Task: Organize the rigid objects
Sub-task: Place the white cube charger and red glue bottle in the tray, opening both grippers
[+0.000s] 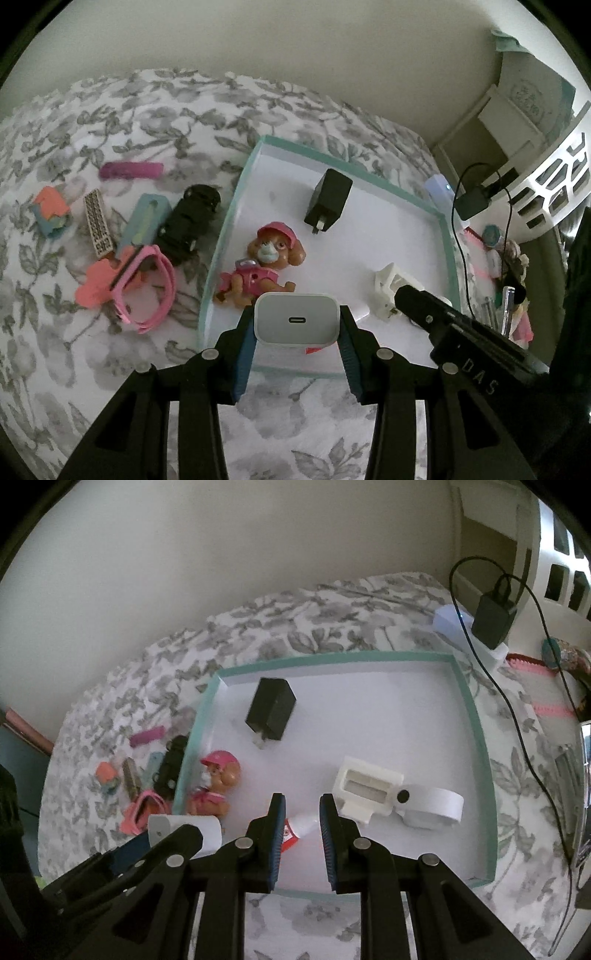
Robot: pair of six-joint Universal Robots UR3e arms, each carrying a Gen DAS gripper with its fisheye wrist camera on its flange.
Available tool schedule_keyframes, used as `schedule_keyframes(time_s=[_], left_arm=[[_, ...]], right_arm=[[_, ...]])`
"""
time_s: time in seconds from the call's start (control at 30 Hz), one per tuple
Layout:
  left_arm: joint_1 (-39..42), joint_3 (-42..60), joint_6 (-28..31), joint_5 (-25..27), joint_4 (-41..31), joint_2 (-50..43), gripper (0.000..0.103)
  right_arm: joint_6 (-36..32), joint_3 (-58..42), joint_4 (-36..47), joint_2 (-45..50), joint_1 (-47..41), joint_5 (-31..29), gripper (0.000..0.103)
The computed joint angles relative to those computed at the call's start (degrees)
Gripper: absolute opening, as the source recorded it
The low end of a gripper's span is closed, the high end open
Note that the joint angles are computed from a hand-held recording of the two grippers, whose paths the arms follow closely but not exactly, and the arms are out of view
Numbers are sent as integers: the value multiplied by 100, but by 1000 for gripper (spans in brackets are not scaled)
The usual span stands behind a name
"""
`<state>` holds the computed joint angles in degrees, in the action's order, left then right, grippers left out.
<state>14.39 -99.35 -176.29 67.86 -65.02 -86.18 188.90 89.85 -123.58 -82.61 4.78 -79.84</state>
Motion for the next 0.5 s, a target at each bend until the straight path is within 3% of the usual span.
schedule_keyframes(time_s=[0.5], left_arm=[[119, 105, -70, 29, -170, 6, 51]], right_arm=[[-119, -160, 305, 201, 105, -26, 21]])
